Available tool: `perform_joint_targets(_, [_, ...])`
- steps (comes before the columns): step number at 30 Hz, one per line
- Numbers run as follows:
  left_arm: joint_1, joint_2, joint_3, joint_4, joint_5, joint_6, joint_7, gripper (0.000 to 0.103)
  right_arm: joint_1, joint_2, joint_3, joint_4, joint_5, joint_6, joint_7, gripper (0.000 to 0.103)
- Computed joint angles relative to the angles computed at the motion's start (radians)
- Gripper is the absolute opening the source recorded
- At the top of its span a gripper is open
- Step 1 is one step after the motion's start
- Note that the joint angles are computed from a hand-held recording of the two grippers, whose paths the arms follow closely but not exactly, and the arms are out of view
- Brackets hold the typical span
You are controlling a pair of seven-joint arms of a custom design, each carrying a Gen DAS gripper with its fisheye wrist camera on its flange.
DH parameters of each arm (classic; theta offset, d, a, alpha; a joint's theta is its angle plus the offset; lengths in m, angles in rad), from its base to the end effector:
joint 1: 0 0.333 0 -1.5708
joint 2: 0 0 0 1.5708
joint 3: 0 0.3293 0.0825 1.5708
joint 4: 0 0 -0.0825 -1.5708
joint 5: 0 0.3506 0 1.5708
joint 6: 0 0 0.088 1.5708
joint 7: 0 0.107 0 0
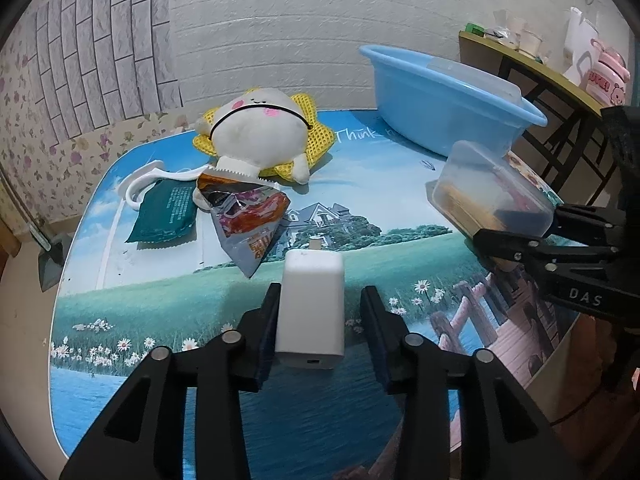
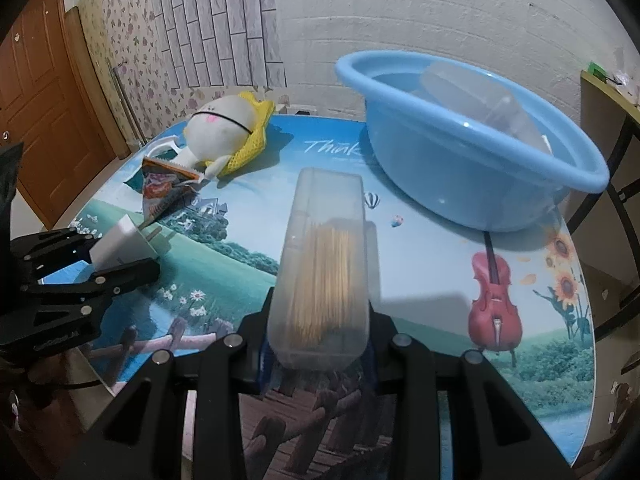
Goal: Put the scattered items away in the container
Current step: 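Carry white charger with left gripper and toothpick box with right gripper to basin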
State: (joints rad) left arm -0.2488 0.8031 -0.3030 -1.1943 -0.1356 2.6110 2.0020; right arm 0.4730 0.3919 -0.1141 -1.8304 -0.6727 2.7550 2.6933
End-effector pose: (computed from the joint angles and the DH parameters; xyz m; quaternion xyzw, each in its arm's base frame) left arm 0.7064 -0.3298 0.4111 -0.3848 0.8574 -0.3259 0.1030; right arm 0.6013 0.2623 0.4045 -0.6047 0.7255 -0.2302 0.2346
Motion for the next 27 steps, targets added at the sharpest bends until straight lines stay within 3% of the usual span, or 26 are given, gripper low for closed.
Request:
perform_joint_targets(9, [-0.01,-0.01,0.006,-0.038,0.026,0.048,0.013,0.077,0.021,0.013,-0.031,-0.002,-0.052,0.027,0.043,0.035])
perform_joint_targets(14, [-0.016,-0.011,0.019,-0.049,0.036,0.061,-0.009,0.103,0.032,0.017,-0.045,-0.007,-0.094,0.063,0.084,0.049])
perform_joint_targets(17, [-0.016,-0.009,0.021,-0.046,0.043,0.06,-0.022,0.103,0.048,0.019,-0.056,-0.003,-0.135,0.048,0.108,0.058])
perform_joint_targets(22, [-0.014,-0.007,0.019,-0.043,0.049,0.062,-0.029,0.103,0.015,0.017,-0.031,-0.018,-0.084,0.095,0.101,0.091])
perform_joint_targets(25, [-0.01,-0.004,0.013,-0.038,0.051,0.056,-0.022,0.103,0.024,0.019,-0.036,-0.012,-0.066,0.062,0.104,0.102])
perform_joint_targets(27, [0.001,-0.007,0.0,-0.054,0.039,0.074,-0.009,0.103,0.027,0.019,-0.039,-0.012,-0.064,0.058,0.112,0.103])
